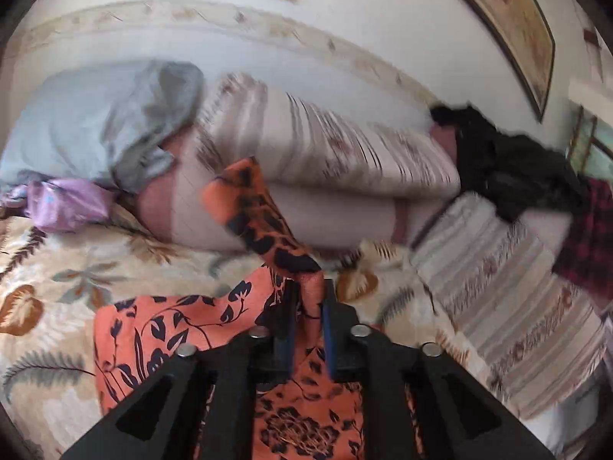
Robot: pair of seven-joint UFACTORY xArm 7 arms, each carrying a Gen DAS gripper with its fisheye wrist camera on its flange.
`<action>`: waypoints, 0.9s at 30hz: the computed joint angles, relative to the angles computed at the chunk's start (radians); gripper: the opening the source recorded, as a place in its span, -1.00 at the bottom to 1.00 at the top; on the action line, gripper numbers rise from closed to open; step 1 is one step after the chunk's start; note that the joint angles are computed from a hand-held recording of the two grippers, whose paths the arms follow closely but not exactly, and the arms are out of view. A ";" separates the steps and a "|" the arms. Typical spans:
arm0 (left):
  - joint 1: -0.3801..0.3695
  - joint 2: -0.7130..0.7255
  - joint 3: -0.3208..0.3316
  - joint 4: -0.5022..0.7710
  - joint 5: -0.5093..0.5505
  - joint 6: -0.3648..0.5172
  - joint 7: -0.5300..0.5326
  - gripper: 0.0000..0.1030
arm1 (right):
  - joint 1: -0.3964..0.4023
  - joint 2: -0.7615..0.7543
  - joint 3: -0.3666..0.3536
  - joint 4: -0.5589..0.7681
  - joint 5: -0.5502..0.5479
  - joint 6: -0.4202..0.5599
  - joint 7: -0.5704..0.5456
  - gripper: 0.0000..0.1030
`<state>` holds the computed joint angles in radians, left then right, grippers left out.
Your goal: Fold small clothes
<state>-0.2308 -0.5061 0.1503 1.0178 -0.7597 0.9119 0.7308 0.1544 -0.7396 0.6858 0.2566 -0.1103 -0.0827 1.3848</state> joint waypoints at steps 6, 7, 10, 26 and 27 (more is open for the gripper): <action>0.068 0.051 -0.154 -0.206 0.320 -0.031 -0.185 0.65 | 0.007 -0.012 -0.007 -0.031 0.019 -0.064 0.005 0.93; 0.083 0.036 -0.132 -0.231 0.331 -0.032 -0.202 0.65 | 0.009 -0.013 -0.008 -0.033 0.023 -0.067 0.003 0.93; 0.142 -0.010 -0.034 -0.271 0.325 -0.056 -0.204 0.65 | 0.043 -0.002 -0.046 -0.026 0.031 -0.045 -0.015 0.93; 0.305 0.157 0.097 -0.315 0.217 -0.247 -0.089 0.65 | 0.234 0.265 -0.653 0.162 0.252 0.061 -0.121 0.37; 0.302 0.151 0.093 -0.329 0.200 -0.276 -0.063 0.65 | 0.208 0.277 -0.630 0.171 0.259 0.071 -0.122 0.32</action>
